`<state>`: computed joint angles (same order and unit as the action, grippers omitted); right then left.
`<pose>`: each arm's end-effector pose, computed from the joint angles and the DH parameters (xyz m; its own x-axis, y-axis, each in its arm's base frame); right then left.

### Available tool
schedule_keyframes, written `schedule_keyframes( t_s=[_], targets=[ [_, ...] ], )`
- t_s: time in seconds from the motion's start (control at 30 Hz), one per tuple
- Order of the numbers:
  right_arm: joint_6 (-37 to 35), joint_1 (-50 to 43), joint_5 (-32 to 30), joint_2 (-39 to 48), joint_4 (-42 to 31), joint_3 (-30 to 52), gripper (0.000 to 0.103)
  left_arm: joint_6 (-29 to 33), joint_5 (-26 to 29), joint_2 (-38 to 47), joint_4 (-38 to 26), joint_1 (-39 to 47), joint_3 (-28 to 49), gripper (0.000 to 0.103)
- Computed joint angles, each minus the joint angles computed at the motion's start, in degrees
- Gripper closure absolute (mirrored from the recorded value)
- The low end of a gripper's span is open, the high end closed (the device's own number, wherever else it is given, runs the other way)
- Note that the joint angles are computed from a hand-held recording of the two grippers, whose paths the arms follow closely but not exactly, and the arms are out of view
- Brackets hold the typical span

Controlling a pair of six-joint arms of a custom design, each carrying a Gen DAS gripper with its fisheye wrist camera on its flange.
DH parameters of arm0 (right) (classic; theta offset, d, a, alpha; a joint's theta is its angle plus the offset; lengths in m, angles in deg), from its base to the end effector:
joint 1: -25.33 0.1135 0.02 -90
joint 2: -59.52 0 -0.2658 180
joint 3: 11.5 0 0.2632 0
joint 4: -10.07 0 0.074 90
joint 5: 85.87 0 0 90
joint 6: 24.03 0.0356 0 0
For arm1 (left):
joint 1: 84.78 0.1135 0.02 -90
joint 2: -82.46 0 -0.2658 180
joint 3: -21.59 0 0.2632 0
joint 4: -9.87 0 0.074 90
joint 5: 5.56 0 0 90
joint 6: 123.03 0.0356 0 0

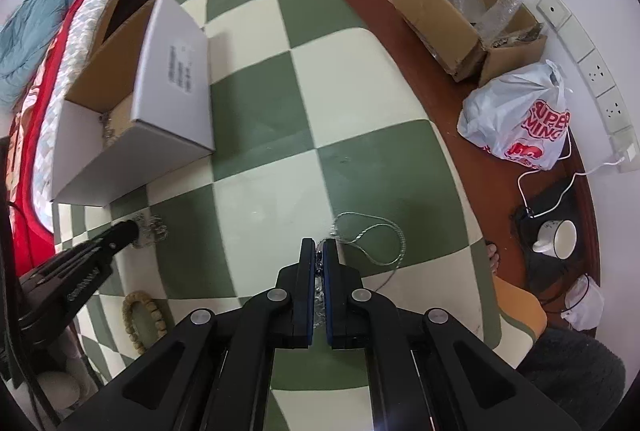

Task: Organize jewelry
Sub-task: 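Carry both pieces into the cardboard box and open both grippers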

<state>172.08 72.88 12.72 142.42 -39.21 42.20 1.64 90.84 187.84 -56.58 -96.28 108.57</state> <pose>0.1650 0.1725 0.1419 -0.4981 0.8629 -0.0852 0.8322 0.5033 0.2325 0.3422 -0.0737 0.1778 -0.6844 0.7161 -0.1370 0.7262 0.6863 -0.0402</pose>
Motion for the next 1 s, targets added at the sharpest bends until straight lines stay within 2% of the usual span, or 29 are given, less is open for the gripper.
schedule_keyframes(
  t_s=[0.07, 0.23, 0.37, 0.6, 0.8, 1.0],
  targets=[
    [-0.37, 0.28, 0.97, -0.79, -1.66, 1.34, 0.100, 0.57, 1.36, -0.97, -2.22, 1.51, 1.65, 0.103],
    [-2.10, 0.45, 3.33, -2.66, -5.61, 5.01, 0.100, 4.21, 5.68, -2.08, -9.18, 6.90, 8.48, 0.103],
    [-3.14, 0.40, 5.31, -4.51, -8.67, 8.01, 0.100, 4.93, 8.39, -2.57, -14.53, 7.59, 15.07, 0.103],
    [-4.97, -0.01, 8.54, -7.24, -14.69, 14.35, 0.100, 4.92, 12.11, -2.93, -18.31, 6.89, 22.45, 0.103],
    [-9.43, -1.16, 10.36, -5.72, -21.02, 24.23, 0.100, 3.93, 14.52, -0.94, -23.04, 6.46, 30.84, 0.103],
    [-17.00, -3.16, 13.20, -0.44, -29.20, 40.24, 0.100, 2.47, 17.25, 4.30, -30.74, 4.55, 43.30, 0.103]
  ],
)
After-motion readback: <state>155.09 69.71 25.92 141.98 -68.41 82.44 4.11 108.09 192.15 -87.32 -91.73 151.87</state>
